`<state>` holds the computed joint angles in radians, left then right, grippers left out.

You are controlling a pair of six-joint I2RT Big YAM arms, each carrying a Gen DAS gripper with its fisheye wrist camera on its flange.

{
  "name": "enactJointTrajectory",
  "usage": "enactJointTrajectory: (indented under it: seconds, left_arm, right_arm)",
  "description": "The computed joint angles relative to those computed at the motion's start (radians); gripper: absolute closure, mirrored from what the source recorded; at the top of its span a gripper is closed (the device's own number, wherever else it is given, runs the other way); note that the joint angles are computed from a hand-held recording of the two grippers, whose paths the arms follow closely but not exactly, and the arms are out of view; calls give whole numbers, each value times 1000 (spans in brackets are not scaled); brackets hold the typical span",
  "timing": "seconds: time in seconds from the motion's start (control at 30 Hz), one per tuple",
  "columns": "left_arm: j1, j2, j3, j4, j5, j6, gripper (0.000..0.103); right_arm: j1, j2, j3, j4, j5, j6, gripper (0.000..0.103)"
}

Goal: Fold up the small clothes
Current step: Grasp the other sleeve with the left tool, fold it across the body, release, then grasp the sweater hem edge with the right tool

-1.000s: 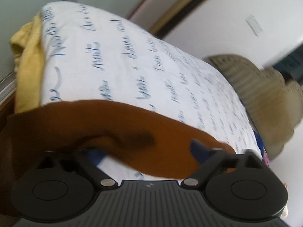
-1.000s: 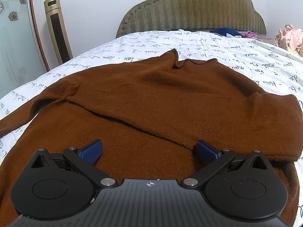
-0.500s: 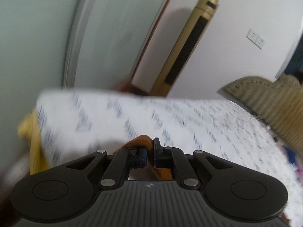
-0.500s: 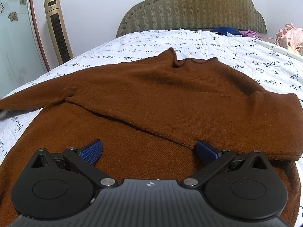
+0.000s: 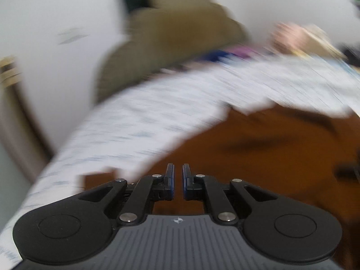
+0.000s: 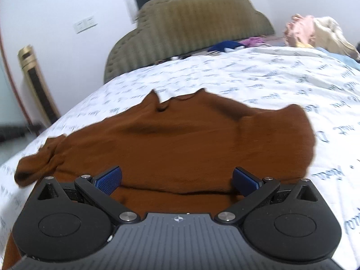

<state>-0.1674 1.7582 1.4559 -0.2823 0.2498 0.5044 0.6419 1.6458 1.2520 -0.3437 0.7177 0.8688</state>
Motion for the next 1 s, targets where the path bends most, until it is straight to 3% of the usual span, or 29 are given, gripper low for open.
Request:
enactJointTrajectory:
  seconds: [0.1,0.17,0.27,0.33,0.37,0.4,0.5,0.6,0.73,0.87,1.0]
  left_arm:
    - [-21,20,-6,-95,20,120,96]
    - [-21,22,-10,-150,24,148,95]
    - [-6,-22,-64,-153,62,181,91]
    - [18,-34,-68,-166,103,176,70]
    - [35,-40,-71,-165,125,155,39]
    - [49,-43,-75,-145,131,123,16]
    - [90,-57,-111,-16,69,26,16]
    - [113,-48,-113,53,-38,-55,16]
    - [143,-18,-64,-10,-49,-165,16]
    - [146,-16,-84,16,-121,-205,16]
    - [168,8,-67,-1,-101,-233,16]
  right_arm:
    - [-3,-19,-14,-10,11,12,0]
    - [-4,-22,-12,-23,17,7,0]
    - [-8,-14,3,-26,9,-10,0]
    - [-10,-2,20,-22,-1,-22,0]
    - [-10,3,29,-14,-12,-39,0]
    - [-12,13,44,-6,-28,-64,0]
    - [-13,46,103,19,-80,-167,1]
    - [-19,108,209,27,-139,-329,1]
    - [-18,239,431,-52,-190,-527,3]
    - [-8,392,690,-159,-200,-707,3]
    - [-13,566,998,-297,-266,-782,6]
